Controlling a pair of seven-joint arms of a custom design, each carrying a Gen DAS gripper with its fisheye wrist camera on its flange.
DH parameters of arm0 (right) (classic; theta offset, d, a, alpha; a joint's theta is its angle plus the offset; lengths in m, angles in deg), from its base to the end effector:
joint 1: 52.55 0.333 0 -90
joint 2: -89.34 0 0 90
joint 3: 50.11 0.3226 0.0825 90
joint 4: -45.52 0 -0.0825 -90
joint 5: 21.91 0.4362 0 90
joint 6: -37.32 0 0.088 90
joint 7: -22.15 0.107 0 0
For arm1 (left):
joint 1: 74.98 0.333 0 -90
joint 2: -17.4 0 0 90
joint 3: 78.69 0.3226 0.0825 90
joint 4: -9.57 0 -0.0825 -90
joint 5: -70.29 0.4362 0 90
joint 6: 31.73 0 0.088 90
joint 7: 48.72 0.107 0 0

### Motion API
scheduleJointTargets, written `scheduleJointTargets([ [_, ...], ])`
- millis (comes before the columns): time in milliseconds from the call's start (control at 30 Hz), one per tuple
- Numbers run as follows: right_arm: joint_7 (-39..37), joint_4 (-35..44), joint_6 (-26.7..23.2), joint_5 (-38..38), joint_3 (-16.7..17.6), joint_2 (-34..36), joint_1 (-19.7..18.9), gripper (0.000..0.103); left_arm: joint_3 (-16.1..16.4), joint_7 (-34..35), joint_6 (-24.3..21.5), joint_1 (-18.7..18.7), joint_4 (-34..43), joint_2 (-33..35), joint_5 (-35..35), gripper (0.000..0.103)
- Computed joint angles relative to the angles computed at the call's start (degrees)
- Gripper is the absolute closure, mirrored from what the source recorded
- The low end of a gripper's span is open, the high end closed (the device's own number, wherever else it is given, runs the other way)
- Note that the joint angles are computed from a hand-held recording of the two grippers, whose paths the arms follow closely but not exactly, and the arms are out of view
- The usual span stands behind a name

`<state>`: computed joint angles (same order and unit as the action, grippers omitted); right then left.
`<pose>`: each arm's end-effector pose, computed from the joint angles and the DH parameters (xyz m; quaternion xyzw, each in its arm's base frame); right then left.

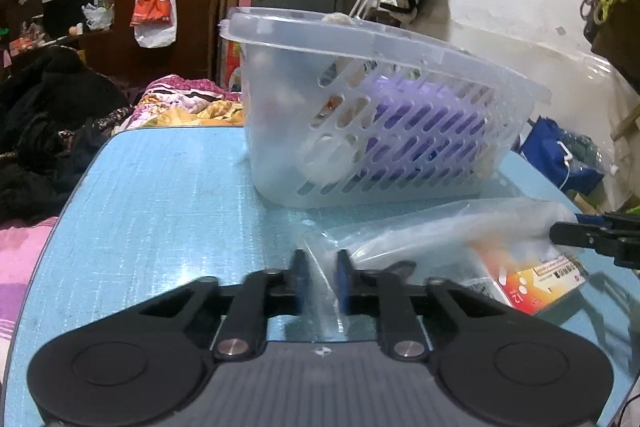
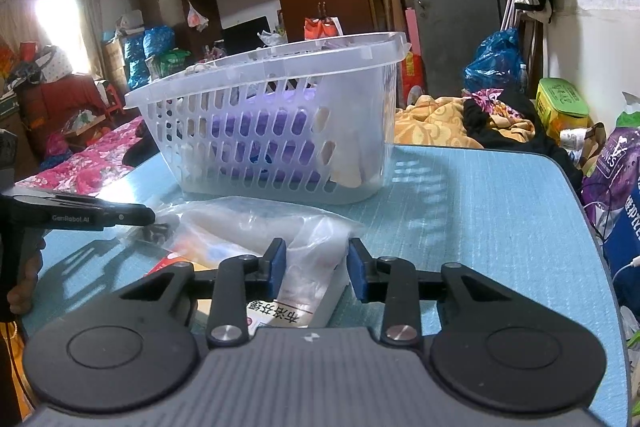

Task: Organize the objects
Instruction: 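Close the left and right grippers on opposite edges of the clear plastic bag, then lift the plastic bag with both grippers over the basket and lower it in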

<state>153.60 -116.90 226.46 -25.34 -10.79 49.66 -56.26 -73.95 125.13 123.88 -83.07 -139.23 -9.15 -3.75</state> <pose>0.3429 0.2489 0.4419 -0.6294 0.5819 -0.2702 0.4385 0.4626 0.0072 0.4305 -0.4735 0.7482 -0.4269 0.1837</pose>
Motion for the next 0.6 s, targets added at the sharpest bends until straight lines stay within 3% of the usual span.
scheduleJointTargets([
  [600, -0.67, -0.17, 1.18, 0.24, 2.43, -3.77, -1.6, 0.081, 0.29, 3.71, -0.67, 0.33, -0.4, -1.63, -4.8, 0.101],
])
